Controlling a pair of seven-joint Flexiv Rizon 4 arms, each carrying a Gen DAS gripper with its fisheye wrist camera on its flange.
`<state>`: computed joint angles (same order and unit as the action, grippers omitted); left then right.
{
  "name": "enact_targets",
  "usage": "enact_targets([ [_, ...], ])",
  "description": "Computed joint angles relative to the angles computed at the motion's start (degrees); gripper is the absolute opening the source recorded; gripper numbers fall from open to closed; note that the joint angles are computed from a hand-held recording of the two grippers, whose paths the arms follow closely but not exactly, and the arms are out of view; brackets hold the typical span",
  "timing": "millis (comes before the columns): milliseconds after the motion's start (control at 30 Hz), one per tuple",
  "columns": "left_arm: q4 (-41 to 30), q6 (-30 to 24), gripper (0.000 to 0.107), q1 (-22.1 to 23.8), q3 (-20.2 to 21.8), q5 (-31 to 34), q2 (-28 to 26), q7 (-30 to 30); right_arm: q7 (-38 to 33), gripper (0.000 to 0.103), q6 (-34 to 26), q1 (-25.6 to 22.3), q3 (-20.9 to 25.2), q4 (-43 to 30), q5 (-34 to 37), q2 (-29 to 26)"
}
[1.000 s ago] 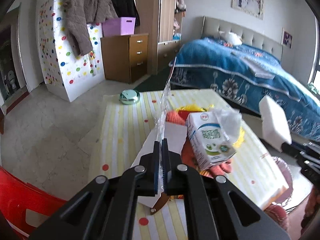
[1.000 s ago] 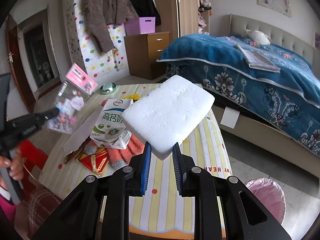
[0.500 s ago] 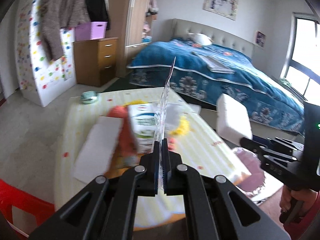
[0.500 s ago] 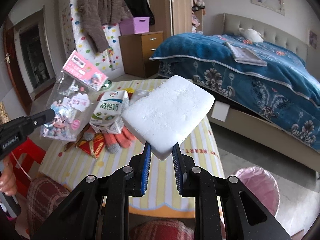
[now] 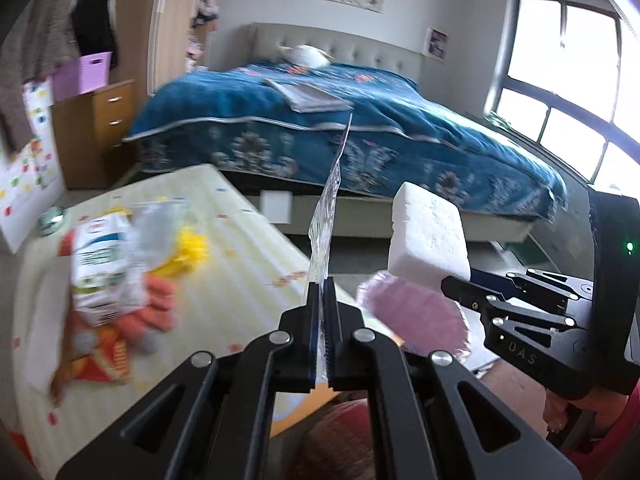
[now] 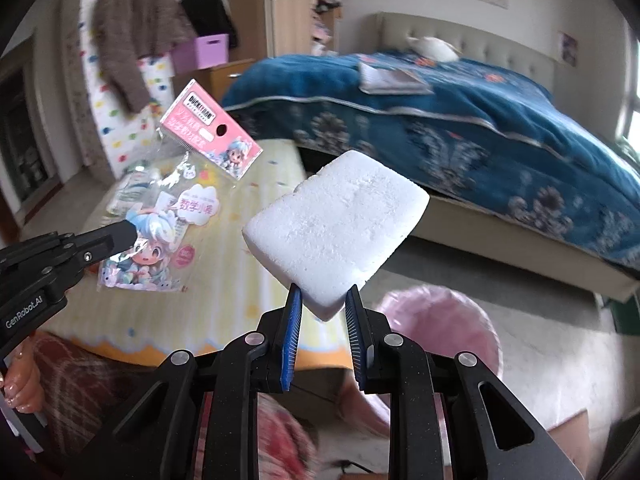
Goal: Collect trash
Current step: 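Carry both items to the pink bin and open both tools to drop them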
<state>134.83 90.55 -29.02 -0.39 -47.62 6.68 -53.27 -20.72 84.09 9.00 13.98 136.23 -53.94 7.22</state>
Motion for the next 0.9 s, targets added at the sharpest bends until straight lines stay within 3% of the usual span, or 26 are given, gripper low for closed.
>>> enact_targets([
  [133,-3.02,0.11,0.001,-2.63,-2.4,-5.63,-4.2,6.41,-0.6,0.023,-1.08,-1.45,-0.63,3.5,2.62,2.06],
  [333,-6.99,-1.33,0.001,-0.39,-8.24,-7.47,-9.11,10.19,-2.42,0.023,-1.43,-4.5,-1.19,7.44,5.82,3.27],
  [500,-10.98,-3.59,0.001,2.47,-11.91,-3.98,-13.68,9.23,-3.33,0.023,0.51,-7.66,-2.33,8.96,5.96,1.79],
  [667,-15.5,-6.61,0.002,5.27,-14.19,1.52,-18.23,4.54,-4.15,0.025,2.83,-9.72,-3.73,9.02,5.21,-0.99],
  [733,-16.51,-7.92,0.012,6.4,-14.7,3.05,-19.28,2.76,-5.63,0.03,3.15,-9.37,-4.41,8.73,6.51,-2.4],
  [833,-16.48,-8.47,0.038,7.18,-13.83,7.19,-19.34,-0.11,-6.63,0.041,3.29,-8.53,-5.18,8.69,8.7,-3.68],
  [900,-15.59,-7.11,0.041,7.32,-13.01,10.72,-18.67,-1.85,-6.68,0.041,2.94,-8.1,-5.25,8.92,9.39,-3.51],
])
